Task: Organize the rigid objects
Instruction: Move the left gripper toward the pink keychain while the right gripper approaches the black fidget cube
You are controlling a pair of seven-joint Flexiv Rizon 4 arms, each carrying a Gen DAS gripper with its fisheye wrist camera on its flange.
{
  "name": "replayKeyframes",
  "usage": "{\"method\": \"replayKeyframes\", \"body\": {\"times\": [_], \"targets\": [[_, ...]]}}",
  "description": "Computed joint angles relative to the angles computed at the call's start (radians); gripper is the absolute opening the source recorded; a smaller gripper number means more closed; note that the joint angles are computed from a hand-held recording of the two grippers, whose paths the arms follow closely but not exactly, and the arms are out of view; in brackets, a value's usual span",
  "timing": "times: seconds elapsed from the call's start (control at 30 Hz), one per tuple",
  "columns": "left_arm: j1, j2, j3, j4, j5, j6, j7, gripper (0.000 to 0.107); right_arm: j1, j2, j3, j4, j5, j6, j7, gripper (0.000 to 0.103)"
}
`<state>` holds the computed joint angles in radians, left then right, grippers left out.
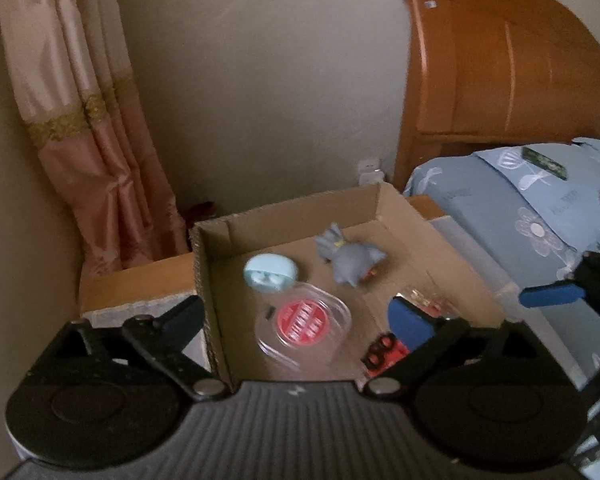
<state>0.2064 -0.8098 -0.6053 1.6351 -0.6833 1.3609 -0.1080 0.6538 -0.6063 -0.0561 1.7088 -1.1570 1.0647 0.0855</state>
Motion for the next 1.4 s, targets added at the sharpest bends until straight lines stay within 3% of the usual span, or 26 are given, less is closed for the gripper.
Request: {"method": "replayKeyframes", "body": {"times": [0.1,0.23,0.37,0.5,0.57,0.67,0.87,1.13,1.4], "targets": [[0.068,0.012,-0.081,0.087,-0.018,0.067,0.047,0.098,0.018,0.004,-0.007,0.026,-0.021,-0.009,0.088,0.103],[0.142,0.020,-0.149,0.184,-0.001,0.116,0.025,0.098,0.037,0.011,-0.006,0.061,-0.071,-0.041,0.217,0.103],[0.122,0.049,-0.087,0.236,0.026,0.091,-0.087,0.099,0.067,0.013,0.006,0.089,-0.108,-0.150,0.362,0.103],[0.152,0.027,-0.122,0.324,0.087,0.225,-0.094,0.098,0.056,0.016,0.032,0.133,-0.150,-0.158,0.542,0.103],[0.183,0.022,-0.149,0.364,0.128,0.250,-0.090,0.098,0.055,0.015,0.050,0.144,-0.138,-0.188,0.571,0.103],[0.226,0.019,-0.177,0.408,0.178,0.234,-0.095,0.099,0.053,0.022,0.067,0.159,-0.125,-0.220,0.581,0.103],[0.172,0.019,-0.086,0.392,0.242,0.206,-0.170,0.099,0.044,0.019,0.074,0.156,-0.143,-0.229,0.586,0.103],[0.247,0.005,-0.094,0.379,0.326,0.127,-0.227,0.099,0.014,-0.027,0.054,0.098,-0.223,-0.127,0.541,0.103],[0.326,0.000,-0.100,0.403,0.430,0.212,-0.256,0.099,0.016,-0.104,0.020,0.003,-0.147,-0.072,0.419,0.103]]}}
